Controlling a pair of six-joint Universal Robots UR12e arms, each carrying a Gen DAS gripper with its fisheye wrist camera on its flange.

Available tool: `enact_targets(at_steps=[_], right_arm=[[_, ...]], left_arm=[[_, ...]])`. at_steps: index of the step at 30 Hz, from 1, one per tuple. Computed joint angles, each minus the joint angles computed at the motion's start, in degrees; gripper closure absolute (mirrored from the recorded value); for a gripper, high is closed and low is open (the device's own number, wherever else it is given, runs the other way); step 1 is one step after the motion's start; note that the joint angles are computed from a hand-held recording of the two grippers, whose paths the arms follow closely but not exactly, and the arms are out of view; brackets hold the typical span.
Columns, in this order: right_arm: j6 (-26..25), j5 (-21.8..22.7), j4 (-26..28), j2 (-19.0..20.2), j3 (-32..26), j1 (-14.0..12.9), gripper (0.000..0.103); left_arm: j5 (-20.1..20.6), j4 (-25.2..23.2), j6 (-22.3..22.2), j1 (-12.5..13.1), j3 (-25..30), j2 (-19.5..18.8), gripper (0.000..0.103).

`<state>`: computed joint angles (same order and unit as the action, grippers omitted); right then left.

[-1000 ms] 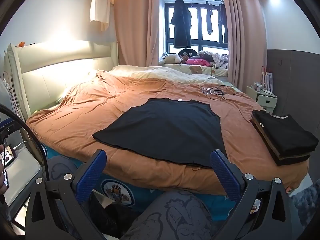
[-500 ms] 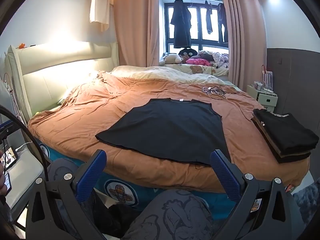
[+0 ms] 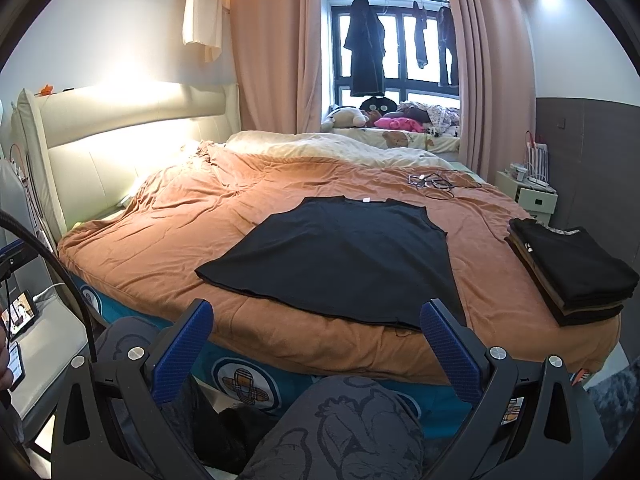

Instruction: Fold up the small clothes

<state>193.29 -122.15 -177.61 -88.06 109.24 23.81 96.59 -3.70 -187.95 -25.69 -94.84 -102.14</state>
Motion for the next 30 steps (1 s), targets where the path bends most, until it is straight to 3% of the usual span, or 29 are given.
enact_targets(at_steps=[30], right_arm=[[0.3,0.5,0.0,0.0,-0.1,-0.2,0.000]], left_arm=[[-0.4,0.6,-0.4,0.2,-0.4,0.4,0.000]])
